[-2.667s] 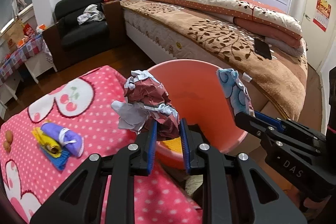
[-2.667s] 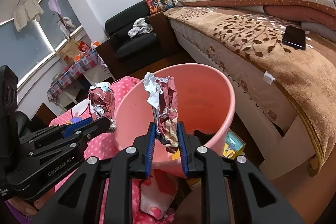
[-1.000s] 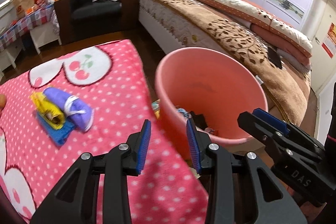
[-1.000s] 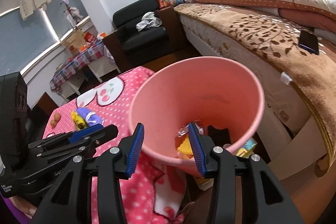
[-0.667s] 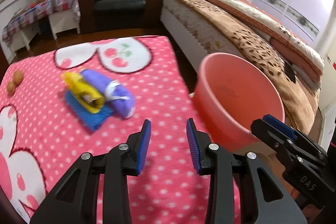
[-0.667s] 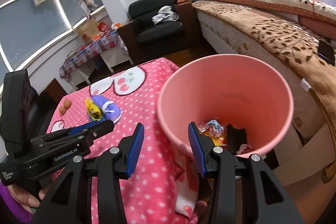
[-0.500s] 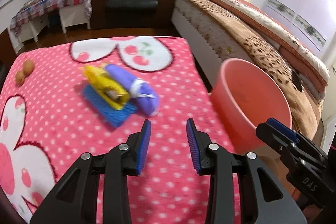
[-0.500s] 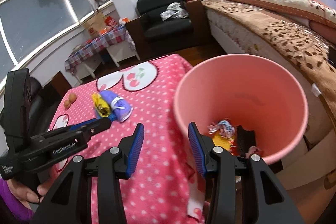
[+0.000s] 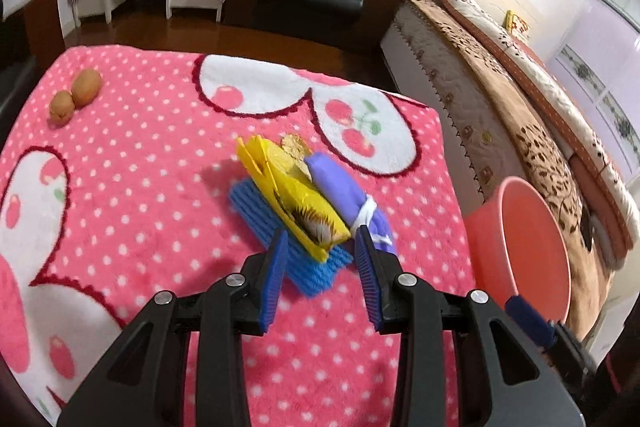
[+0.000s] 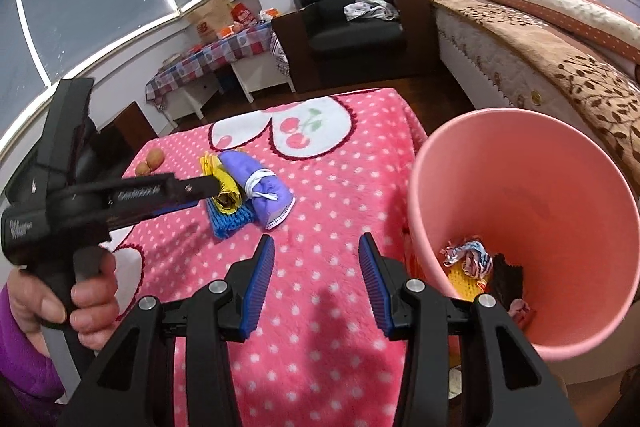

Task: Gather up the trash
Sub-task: 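Grasp the yellow packet with the left tool while the right tool grasps the purple cloth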

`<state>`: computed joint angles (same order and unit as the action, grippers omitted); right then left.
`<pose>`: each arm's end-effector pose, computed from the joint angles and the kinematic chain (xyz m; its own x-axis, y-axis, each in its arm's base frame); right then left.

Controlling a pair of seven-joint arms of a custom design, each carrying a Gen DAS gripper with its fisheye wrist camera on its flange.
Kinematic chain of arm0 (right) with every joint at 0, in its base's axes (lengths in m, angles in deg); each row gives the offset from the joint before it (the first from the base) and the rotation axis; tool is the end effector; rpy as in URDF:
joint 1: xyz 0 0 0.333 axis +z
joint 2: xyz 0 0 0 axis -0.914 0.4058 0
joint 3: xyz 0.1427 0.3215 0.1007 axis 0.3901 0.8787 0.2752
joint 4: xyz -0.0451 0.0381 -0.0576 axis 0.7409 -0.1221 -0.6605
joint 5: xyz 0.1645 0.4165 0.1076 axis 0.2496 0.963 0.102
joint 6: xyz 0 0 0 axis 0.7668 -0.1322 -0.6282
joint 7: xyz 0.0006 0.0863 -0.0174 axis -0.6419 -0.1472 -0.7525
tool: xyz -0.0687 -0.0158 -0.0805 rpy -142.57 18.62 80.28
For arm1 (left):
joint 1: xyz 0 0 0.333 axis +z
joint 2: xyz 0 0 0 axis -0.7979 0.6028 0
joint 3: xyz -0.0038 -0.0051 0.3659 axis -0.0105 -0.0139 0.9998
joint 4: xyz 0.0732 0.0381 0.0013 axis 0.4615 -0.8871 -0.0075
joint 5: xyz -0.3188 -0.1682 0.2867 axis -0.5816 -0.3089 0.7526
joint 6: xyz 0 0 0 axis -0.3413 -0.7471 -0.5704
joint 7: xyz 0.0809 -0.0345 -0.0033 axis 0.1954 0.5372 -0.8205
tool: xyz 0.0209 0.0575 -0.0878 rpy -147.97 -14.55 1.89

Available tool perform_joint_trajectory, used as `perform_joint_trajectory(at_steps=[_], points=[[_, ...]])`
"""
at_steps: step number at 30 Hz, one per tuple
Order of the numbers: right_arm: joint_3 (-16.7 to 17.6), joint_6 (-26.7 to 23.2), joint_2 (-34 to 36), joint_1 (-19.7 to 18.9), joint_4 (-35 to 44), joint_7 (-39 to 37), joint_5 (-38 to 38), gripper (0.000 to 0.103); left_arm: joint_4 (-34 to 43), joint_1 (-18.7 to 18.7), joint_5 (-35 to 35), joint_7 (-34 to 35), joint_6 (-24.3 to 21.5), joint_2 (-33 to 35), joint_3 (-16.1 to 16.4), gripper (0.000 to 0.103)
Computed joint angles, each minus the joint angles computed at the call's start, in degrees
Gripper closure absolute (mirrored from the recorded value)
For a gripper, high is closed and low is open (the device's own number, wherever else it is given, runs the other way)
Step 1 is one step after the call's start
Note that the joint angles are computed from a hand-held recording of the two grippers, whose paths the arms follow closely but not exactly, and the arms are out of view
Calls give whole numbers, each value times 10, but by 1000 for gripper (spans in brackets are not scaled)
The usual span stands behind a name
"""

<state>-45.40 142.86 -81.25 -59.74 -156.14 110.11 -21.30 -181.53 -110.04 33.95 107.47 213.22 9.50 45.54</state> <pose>0.3728 0.0812 0.2894 0.0851 -0.9562 -0.2802 -0.7244 0.1338 -0.6763 0.4746 -0.3044 0.3033 -0.0807 -0.9523 0.2942 -0.8407 -0.0936 -0.5334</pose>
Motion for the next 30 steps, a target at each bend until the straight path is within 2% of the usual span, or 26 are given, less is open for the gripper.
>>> perform_joint_trajectory(at_steps=[1, 6, 8, 11, 13, 17, 19, 21, 22, 26, 30], points=[[0, -1, 4, 0, 4, 0, -2, 59, 5, 17, 0, -1, 0, 4, -16, 68], [-3, -1, 29, 0, 27, 11, -24, 59, 29, -9, 13, -12, -10, 34, 17, 68], [-2, -1, 41, -1, 37, 16, -33, 59, 34, 19, 27, -18, -6, 41, -7, 68], [2, -2, 52, -2, 45, 20, -38, 59, 36, -3, 30, -12, 0, 51, 15, 68], [4, -3, 59, -1, 50, 23, -41, 59, 37, 22, 26, -4, 6, 53, -10, 68], [10, -8, 71, 0, 61, 20, -37, 58, 31, 92, 13, 19, 17, 50, -80, 68], [11, -11, 78, 0, 69, 21, -38, 58, 28, 128, 5, 28, 18, 50, -114, 75], [14, -13, 89, 2, 79, 19, -33, 57, 24, 190, 7, 31, 31, 49, -175, 80], [16, -14, 92, 3, 83, 18, -30, 56, 23, 209, 5, 34, 34, 48, -193, 82], [22, -20, 109, 6, 108, 21, -34, 53, 17, 256, -7, 47, 42, 42, -239, 91], [28, -28, 121, 14, 129, 10, -28, 51, 1, 269, -27, 67, 59, 27, -255, 92]])
